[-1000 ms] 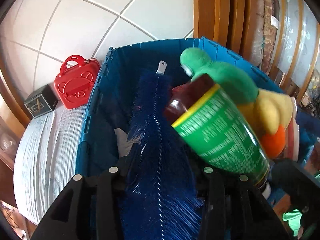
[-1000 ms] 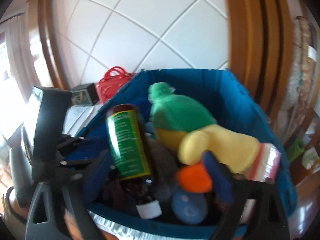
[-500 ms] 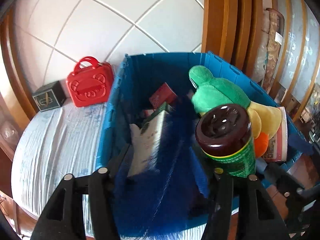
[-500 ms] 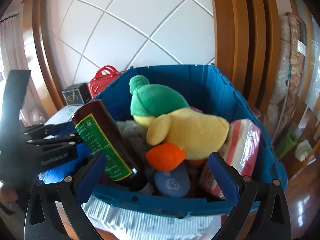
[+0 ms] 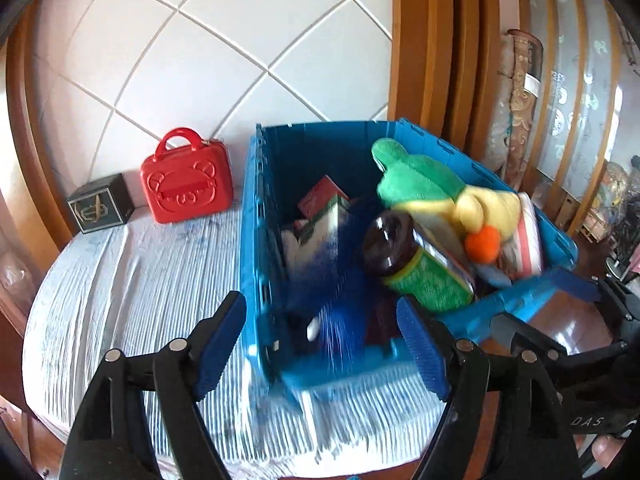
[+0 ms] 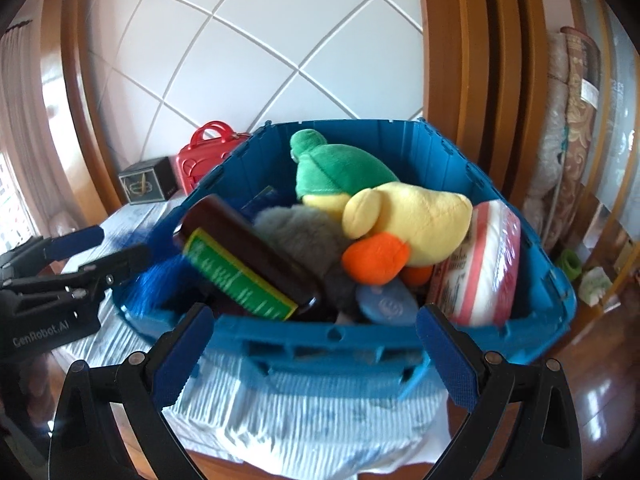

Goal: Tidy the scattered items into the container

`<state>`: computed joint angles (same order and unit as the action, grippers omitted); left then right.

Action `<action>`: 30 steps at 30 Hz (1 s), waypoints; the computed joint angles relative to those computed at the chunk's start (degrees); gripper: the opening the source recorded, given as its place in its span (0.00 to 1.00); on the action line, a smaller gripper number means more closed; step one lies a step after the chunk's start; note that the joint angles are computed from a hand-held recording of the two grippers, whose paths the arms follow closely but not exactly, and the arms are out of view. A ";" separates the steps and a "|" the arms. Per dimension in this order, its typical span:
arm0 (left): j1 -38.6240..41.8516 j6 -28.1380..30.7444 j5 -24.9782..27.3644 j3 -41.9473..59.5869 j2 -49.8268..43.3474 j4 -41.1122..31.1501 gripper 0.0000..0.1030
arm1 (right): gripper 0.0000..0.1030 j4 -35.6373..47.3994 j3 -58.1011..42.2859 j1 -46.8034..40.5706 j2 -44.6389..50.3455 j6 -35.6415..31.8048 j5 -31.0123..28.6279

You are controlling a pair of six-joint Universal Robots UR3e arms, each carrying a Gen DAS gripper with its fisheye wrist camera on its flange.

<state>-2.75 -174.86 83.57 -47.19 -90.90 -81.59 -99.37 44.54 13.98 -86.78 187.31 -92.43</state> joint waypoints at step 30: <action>7.37 7.05 -8.58 -17.08 20.75 -1.22 0.75 | 1.00 10.40 -6.36 26.76 -0.67 19.67 -34.80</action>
